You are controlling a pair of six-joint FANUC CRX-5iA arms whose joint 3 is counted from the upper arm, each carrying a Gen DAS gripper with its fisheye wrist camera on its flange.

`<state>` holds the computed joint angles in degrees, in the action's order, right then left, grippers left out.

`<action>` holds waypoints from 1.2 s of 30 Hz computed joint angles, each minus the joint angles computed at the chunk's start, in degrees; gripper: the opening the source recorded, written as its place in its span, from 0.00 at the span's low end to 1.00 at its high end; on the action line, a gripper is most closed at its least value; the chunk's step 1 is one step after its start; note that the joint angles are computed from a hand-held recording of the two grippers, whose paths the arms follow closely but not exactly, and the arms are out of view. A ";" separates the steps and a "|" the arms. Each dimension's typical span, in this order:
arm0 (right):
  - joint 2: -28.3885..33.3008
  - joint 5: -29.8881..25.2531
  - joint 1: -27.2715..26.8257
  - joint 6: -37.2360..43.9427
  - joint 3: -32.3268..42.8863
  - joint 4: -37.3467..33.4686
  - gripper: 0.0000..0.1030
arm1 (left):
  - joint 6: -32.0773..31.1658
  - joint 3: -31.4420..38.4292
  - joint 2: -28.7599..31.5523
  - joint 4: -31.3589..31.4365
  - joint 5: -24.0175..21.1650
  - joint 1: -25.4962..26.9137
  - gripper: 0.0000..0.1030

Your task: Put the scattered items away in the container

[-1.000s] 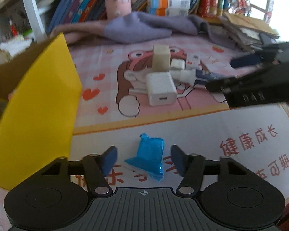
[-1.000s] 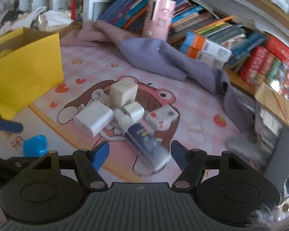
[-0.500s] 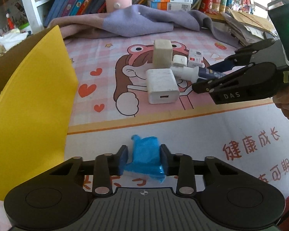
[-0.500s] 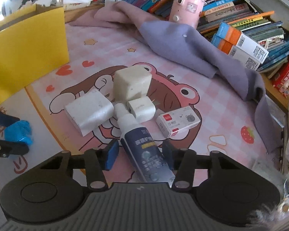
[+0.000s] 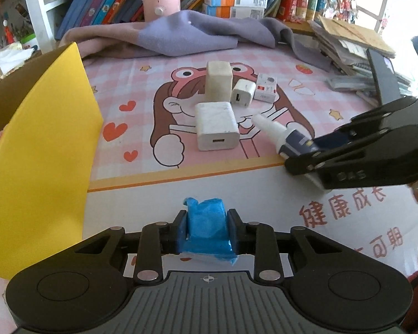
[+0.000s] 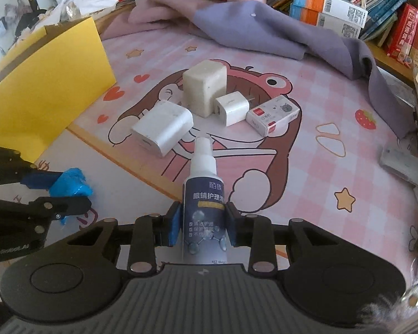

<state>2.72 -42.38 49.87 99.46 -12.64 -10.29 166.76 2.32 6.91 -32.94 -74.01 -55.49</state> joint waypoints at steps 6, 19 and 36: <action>-0.59 3.61 1.64 -2.12 -2.41 3.47 0.30 | 1.18 0.89 -0.24 -1.59 -1.36 -1.69 0.27; -7.53 6.09 3.55 -9.39 -7.90 6.68 0.30 | 2.95 2.45 -1.01 -6.20 -2.99 -5.80 0.27; -22.04 8.45 14.33 -39.53 -21.02 27.57 0.30 | -0.54 2.50 -4.93 -13.68 -4.30 -13.81 0.27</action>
